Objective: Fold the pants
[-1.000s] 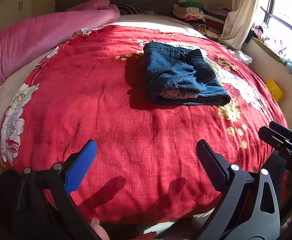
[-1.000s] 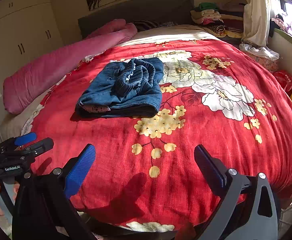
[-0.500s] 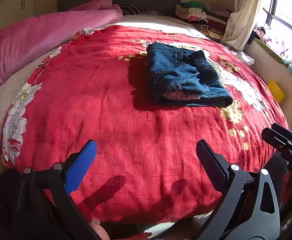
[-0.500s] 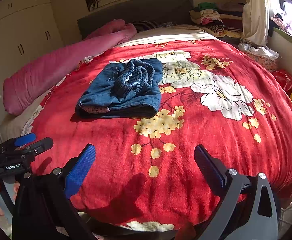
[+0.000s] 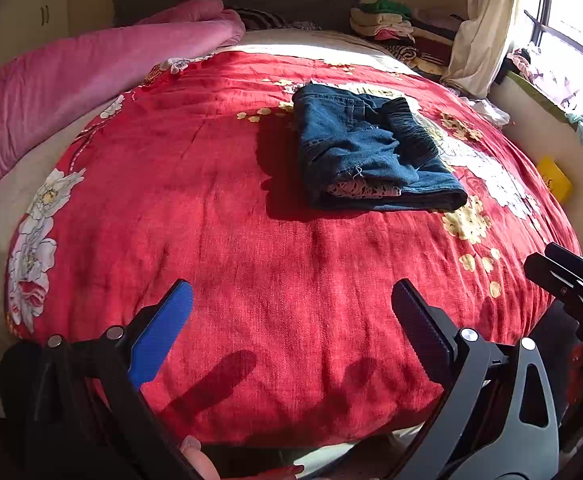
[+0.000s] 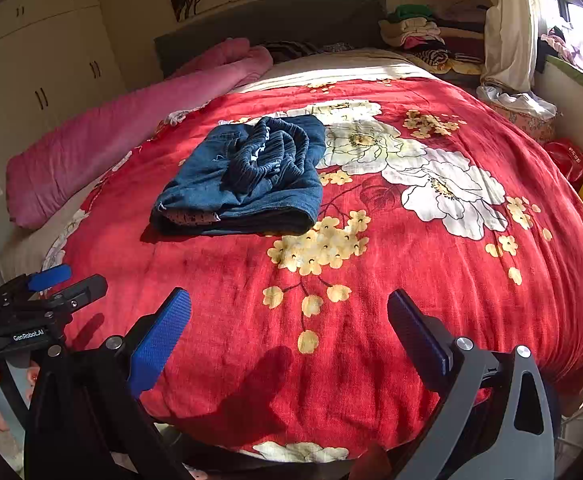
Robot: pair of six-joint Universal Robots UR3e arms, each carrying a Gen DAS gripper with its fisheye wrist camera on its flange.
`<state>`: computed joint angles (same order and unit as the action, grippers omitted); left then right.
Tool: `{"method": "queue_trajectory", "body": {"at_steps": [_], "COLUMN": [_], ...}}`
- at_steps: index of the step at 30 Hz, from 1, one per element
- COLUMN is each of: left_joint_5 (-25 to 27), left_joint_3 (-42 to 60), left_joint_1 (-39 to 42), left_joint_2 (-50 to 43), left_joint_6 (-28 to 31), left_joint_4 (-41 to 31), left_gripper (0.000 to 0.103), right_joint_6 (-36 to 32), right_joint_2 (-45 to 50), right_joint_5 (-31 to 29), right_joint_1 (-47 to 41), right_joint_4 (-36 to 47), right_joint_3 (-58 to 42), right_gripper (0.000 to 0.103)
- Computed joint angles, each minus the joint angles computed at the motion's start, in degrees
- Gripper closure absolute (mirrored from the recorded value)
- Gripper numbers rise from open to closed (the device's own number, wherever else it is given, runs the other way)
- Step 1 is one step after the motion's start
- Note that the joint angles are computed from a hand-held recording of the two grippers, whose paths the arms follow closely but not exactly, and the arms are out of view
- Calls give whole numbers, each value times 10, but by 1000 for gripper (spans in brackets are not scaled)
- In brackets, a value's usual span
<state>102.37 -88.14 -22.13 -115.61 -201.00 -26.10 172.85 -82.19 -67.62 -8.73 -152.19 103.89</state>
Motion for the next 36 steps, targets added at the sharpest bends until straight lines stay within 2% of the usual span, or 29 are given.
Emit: {"method": "queue_trajectory", "body": {"at_steps": [21,29,32,34,36], "left_joint_5": [-6,9,-16,-68,-68], "left_joint_3": [-6,-6,-39,-61,-56], "left_joint_1": [5,11,31,60,81], "left_joint_2": [4,8,25,39,37], "left_joint_6": [-1,-6,-4,2,3], "left_joint_4": [-3,-14,36,65,68], "left_gripper": [10,10,10,10,10], "right_joint_6": [0,0,1,3,7], "right_joint_2": [10,22,30,39,54], "right_joint_5": [-12,-19,-19,-20,-7], "right_joint_1": [5,-2,-16,-31,-59], "right_joint_4": [5,8,10,8,14], "right_joint_3": [-8,-14,-20,-28,-44], "right_gripper": [5,5,5,5,5]}}
